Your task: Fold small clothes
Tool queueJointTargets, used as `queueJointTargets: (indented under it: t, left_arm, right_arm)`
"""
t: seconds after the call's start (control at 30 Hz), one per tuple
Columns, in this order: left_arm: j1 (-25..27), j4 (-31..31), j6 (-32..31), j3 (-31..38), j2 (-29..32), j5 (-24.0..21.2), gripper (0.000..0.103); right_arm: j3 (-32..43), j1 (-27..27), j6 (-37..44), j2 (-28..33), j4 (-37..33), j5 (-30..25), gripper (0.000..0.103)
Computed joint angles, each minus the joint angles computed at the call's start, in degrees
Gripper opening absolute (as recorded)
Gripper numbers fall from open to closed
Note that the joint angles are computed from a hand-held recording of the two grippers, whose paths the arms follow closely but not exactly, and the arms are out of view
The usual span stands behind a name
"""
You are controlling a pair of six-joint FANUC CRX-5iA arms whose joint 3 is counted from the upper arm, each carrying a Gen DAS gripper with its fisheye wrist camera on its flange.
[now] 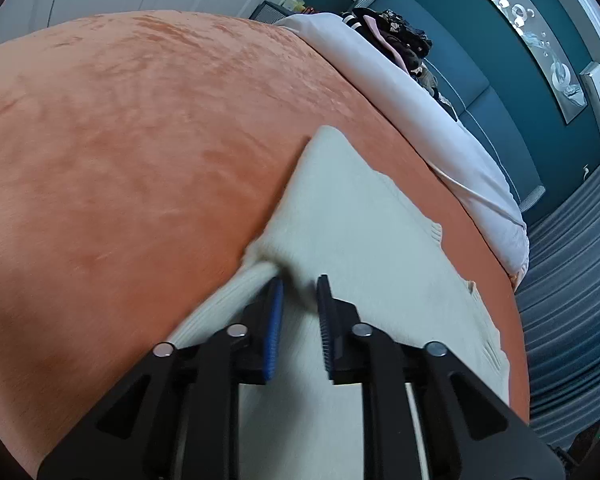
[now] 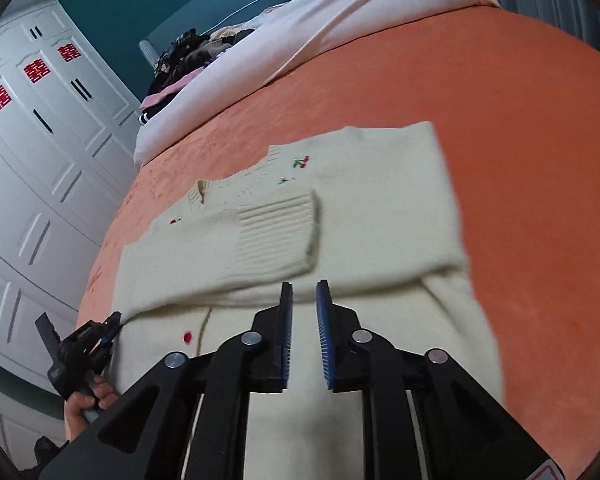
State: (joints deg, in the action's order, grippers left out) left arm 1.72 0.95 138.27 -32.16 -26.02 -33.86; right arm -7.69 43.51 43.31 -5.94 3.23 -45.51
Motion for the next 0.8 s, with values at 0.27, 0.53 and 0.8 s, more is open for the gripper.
queueJointTargets:
  t: [0.27, 0.53, 0.8]
  left_arm:
    - [2.94, 2.9, 4.02, -8.06, -30.74, -26.68, 0.088]
    - [-6.72, 4.91, 9.63, -9.31, -32.42, -27.58, 0.097]
    - [-0.15, 18.57, 1.09, -12.47, -29.88, -26.63, 0.008]
  right_arm:
    - [-19.04, 4.6, -11.57, -26.48, 0.73, -19.05, 0.063]
    - [-24.68, 11.95, -18.39, -35.69, -6.51, -14.71, 0.072]
    - [-22.93, 13.56, -18.31, -31.05, -4.15, -10.78, 0.011]
